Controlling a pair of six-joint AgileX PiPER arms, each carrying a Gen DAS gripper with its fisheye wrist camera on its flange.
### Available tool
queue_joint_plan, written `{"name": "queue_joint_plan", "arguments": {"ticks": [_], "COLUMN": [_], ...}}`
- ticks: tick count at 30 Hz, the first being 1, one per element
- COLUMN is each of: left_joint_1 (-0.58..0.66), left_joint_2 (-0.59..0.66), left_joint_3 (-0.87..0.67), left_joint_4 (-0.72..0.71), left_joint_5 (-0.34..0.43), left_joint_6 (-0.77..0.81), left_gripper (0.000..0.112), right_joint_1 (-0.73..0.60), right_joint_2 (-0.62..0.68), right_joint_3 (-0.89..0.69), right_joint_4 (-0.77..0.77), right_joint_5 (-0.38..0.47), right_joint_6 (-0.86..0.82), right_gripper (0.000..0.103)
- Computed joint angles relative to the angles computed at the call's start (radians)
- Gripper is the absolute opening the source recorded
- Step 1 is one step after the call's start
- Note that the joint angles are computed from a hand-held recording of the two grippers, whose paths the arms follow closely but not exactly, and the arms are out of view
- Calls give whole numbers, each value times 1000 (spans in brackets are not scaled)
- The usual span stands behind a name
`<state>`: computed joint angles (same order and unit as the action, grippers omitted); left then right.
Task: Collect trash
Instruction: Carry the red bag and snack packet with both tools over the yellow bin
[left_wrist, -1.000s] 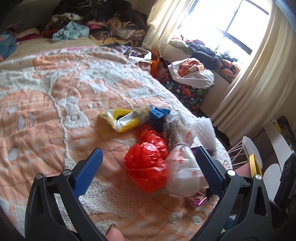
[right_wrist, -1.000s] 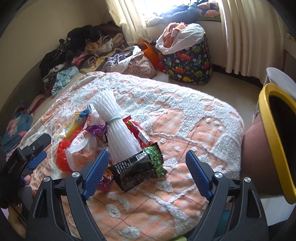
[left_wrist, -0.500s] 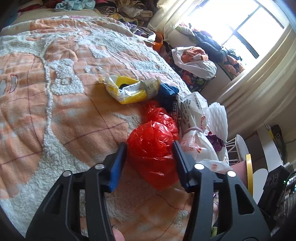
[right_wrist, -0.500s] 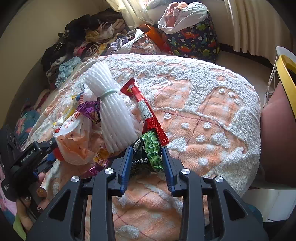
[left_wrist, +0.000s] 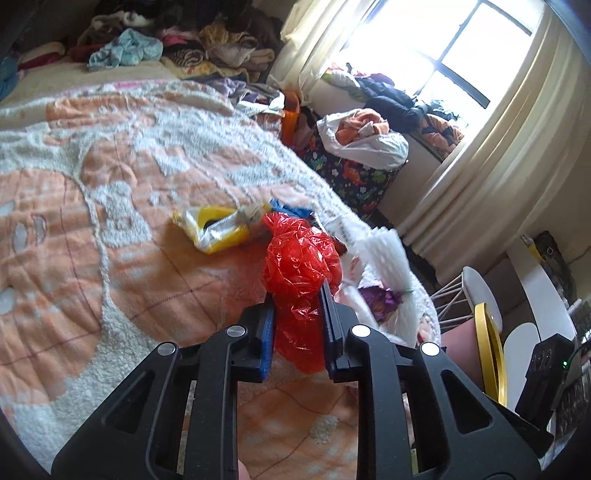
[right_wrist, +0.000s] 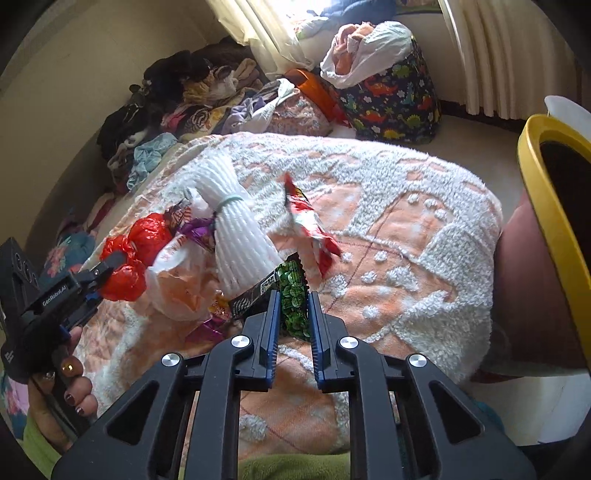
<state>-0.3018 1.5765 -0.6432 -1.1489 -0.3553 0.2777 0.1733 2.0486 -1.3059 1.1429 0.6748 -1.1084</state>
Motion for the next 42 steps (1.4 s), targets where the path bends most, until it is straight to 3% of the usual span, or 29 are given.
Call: {"name": "queue_joint_plan", "arguments": {"ticks": [3, 16, 42], "left_joint_1": [-42, -134, -291], "left_joint_2": [-39, -96, 63], "left_joint_3": [-13, -65, -275], "left_joint_4": [-128, -289, -396], "left_joint_5": [-41, -113, -74], "left_joint_6": [136, 338, 543], "left_gripper": [15, 15, 15], "right_joint_1": [-19, -82, -267], "right_joint_2": [-30, -119, -150], "right_joint_3": [15, 65, 36], "right_joint_4": [17, 104, 213], "right_joint_5": [21, 59, 105], "right_joint_6": [-34, -149, -195], "right_gripper": [14, 14, 14]}}
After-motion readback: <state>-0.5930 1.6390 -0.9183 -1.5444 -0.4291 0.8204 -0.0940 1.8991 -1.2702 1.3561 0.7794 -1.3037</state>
